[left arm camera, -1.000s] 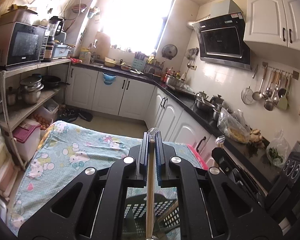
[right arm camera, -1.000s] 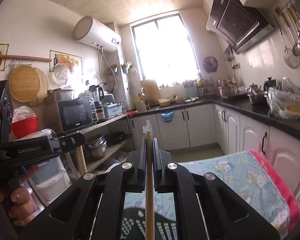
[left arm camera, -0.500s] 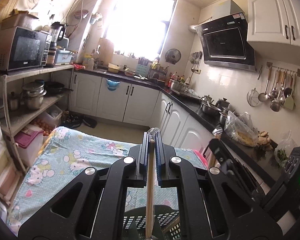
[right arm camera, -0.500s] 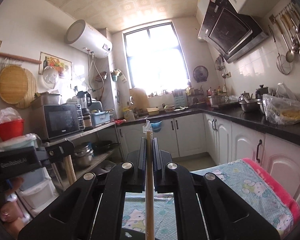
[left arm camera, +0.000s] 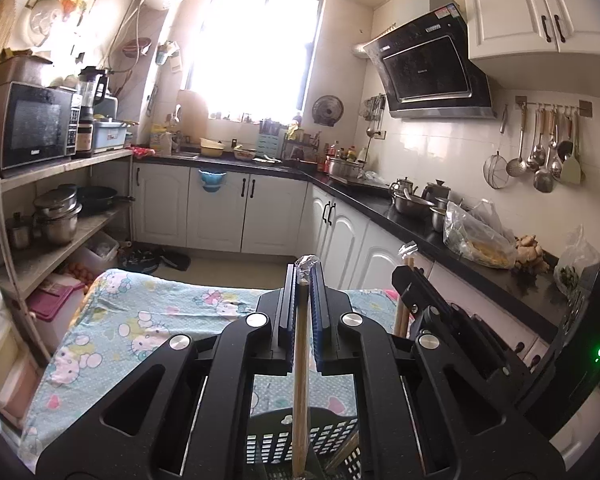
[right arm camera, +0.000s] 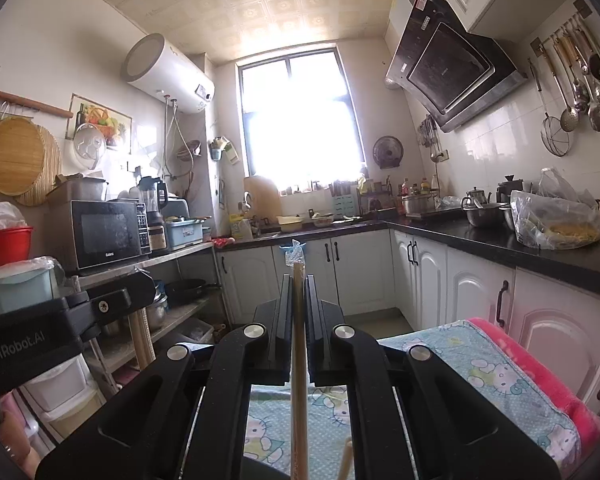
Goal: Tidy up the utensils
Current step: 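Raise the right tool's chopstick above the caddy while the left tool carries its chopstick there, then open the right tool over the caddy while the left tool opens, dropping both chopsticks in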
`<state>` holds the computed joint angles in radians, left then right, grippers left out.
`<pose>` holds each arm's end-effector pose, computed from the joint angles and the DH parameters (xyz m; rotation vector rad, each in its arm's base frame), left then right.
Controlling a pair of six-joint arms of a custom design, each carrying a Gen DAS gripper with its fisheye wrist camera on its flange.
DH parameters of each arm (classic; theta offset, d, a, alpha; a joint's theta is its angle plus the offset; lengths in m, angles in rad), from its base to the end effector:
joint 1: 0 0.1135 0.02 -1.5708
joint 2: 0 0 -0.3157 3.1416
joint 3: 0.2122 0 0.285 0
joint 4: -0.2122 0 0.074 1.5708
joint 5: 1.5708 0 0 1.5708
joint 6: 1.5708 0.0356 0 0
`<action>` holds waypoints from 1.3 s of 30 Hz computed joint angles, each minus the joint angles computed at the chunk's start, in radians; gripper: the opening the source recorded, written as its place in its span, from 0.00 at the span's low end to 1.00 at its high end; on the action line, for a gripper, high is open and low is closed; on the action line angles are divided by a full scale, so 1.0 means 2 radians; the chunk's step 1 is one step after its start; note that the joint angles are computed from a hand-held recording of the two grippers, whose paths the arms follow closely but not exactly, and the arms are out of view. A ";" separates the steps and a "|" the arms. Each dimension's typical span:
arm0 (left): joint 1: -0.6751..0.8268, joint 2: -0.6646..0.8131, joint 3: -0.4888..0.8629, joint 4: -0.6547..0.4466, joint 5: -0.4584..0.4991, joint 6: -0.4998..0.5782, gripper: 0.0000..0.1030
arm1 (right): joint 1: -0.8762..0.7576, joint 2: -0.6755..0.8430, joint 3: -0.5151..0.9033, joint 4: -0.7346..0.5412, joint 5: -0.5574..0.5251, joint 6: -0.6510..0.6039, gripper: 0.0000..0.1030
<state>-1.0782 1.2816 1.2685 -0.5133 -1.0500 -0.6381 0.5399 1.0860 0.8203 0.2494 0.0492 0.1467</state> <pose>0.1637 -0.2397 0.4264 -0.1852 1.8151 -0.0982 0.2299 0.1358 0.3758 -0.2760 1.5853 0.4954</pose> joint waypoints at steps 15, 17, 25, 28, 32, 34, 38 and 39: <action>0.025 0.006 -0.024 -0.048 0.051 -0.062 0.03 | -0.042 -0.034 -0.037 -0.049 -0.048 0.021 0.10; 0.026 0.005 -0.026 -0.055 0.053 -0.070 0.03 | -0.050 -0.039 -0.039 -0.061 -0.057 0.022 0.17; 0.024 -0.007 -0.036 -0.075 0.076 -0.092 0.13 | -0.065 -0.069 -0.054 -0.105 -0.074 0.026 0.27; 0.021 -0.009 -0.038 -0.084 0.078 -0.103 0.16 | -0.067 -0.077 -0.054 -0.120 -0.080 0.028 0.29; 0.020 -0.013 -0.039 -0.089 0.081 -0.108 0.20 | -0.069 -0.088 -0.049 -0.143 -0.088 0.024 0.32; 0.020 -0.017 -0.039 -0.092 0.083 -0.110 0.24 | -0.072 -0.093 -0.048 -0.151 -0.092 0.024 0.33; 0.013 -0.019 -0.038 -0.098 0.081 -0.112 0.30 | -0.078 -0.107 -0.049 -0.164 -0.099 0.023 0.34; 0.013 -0.019 -0.037 -0.100 0.083 -0.114 0.30 | -0.079 -0.109 -0.049 -0.168 -0.098 0.022 0.34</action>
<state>-1.0515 1.2440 1.1941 -0.7135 -0.8832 -0.8651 0.3829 0.8673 0.7220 -0.0869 -0.1477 0.1907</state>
